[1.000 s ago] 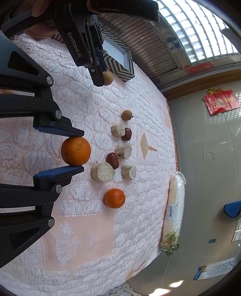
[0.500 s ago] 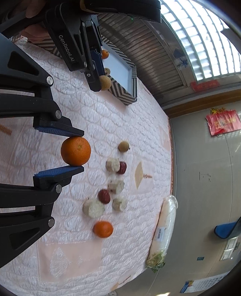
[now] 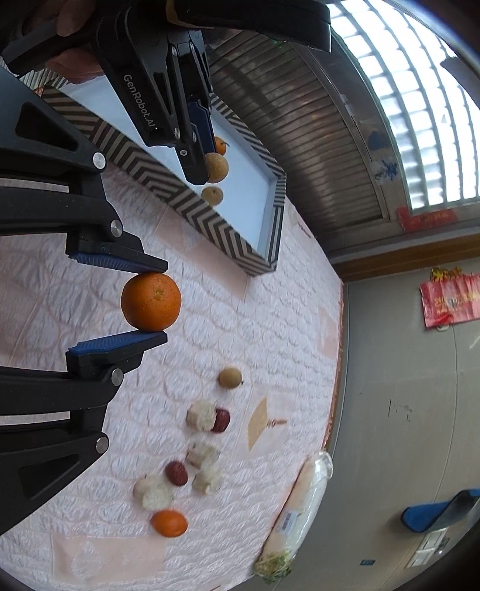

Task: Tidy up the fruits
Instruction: 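Carry the mandarin and pear into the white tray and open both tools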

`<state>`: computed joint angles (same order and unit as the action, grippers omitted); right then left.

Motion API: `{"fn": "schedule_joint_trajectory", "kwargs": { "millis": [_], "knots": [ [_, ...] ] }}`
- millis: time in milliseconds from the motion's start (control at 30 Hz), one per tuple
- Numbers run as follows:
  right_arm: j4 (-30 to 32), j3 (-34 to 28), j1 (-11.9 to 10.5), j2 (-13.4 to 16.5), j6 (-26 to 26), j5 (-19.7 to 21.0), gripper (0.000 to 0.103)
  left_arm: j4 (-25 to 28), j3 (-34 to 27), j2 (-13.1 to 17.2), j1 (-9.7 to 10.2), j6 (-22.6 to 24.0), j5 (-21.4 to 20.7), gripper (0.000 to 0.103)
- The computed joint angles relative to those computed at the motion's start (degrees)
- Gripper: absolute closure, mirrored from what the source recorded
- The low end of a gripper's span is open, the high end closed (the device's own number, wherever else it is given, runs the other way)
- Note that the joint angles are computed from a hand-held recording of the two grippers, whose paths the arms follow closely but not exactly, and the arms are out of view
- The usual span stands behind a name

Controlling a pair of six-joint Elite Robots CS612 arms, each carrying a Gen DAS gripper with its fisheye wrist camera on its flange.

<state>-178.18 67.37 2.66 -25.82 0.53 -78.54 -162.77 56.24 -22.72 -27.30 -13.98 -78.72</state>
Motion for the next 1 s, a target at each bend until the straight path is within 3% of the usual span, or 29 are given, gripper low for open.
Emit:
{"fn": "schedule_joint_trajectory", "kwargs": {
  "millis": [1000],
  "knots": [
    [9.3,-10.89,4.56,4.13,-8.58,3.98,0.073,1.53,3.36,-1.24,3.57,-6.69,1.21,0.075]
  ]
}}
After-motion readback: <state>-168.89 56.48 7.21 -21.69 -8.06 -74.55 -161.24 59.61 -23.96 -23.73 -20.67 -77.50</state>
